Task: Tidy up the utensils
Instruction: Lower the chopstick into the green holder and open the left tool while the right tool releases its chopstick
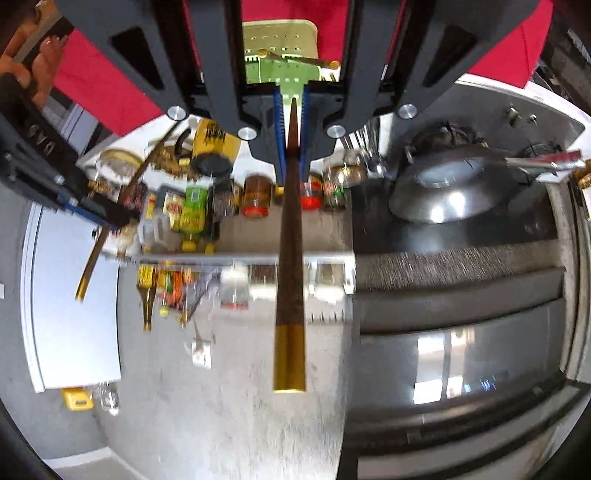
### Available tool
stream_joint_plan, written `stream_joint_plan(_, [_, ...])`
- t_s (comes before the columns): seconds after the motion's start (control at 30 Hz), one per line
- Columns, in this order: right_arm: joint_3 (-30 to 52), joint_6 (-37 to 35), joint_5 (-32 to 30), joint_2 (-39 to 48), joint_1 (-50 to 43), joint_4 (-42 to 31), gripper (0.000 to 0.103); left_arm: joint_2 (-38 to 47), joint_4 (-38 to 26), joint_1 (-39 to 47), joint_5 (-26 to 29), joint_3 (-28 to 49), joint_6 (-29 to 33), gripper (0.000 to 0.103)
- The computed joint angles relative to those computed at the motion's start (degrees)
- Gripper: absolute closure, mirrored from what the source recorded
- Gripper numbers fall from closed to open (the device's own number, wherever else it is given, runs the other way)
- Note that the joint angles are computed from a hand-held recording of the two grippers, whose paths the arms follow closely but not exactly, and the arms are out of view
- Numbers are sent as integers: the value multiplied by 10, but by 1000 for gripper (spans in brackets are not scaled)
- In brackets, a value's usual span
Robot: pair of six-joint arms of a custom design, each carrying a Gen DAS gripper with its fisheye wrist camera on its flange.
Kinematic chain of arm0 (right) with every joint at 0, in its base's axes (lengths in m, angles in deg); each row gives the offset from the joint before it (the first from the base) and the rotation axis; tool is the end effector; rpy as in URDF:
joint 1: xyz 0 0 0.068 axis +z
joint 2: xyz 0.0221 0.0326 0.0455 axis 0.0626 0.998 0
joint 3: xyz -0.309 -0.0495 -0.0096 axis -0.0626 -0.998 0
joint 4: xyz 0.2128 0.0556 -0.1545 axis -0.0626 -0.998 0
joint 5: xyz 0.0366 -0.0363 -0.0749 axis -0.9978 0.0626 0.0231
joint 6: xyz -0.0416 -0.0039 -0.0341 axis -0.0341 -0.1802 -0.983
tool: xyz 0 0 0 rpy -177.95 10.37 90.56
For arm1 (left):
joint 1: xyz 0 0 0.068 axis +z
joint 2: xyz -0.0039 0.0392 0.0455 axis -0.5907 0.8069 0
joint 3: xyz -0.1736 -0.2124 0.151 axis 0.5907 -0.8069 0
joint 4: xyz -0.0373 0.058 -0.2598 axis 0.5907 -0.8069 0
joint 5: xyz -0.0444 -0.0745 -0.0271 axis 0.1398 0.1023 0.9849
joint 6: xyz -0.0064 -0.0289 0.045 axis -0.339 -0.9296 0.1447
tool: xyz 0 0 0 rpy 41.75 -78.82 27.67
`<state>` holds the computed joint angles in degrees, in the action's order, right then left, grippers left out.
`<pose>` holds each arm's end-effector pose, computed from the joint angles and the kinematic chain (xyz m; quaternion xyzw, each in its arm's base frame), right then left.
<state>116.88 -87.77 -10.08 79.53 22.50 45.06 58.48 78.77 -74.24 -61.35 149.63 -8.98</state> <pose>0.3058 0.1045 0.3989 -0.1331 0.7482 0.0951 0.6430 0.3006 -0.2139 0.3921 0.0514 0.8055 -0.0502 0.5883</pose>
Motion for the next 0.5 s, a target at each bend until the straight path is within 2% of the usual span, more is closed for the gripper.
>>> stream_joint_plan(0.17, [12, 15, -26, 53, -6, 0, 96, 44, -19, 25, 47, 7, -13, 96])
stream_joint_plan(0.33, [14, 16, -36, 94, -5, -14, 96, 69, -39, 34, 61, 14, -15, 96])
stream_joint_plan(0.4, [23, 17, -43, 103, -7, -30, 91, 71, -52, 40, 73, 21, -27, 96])
stream_joint_plan(0.43, [25, 20, -48, 103, -8, -35, 86, 71, -55, 41, 76, 23, -29, 96])
stream_joint_plan(0.47, [26, 21, -47, 103, -9, -35, 72, 70, -57, 40, 75, 27, -29, 92])
stream_joint_plan(0.5, [21, 22, -43, 95, -9, -32, 59, 63, -56, 37, 66, 24, -29, 84])
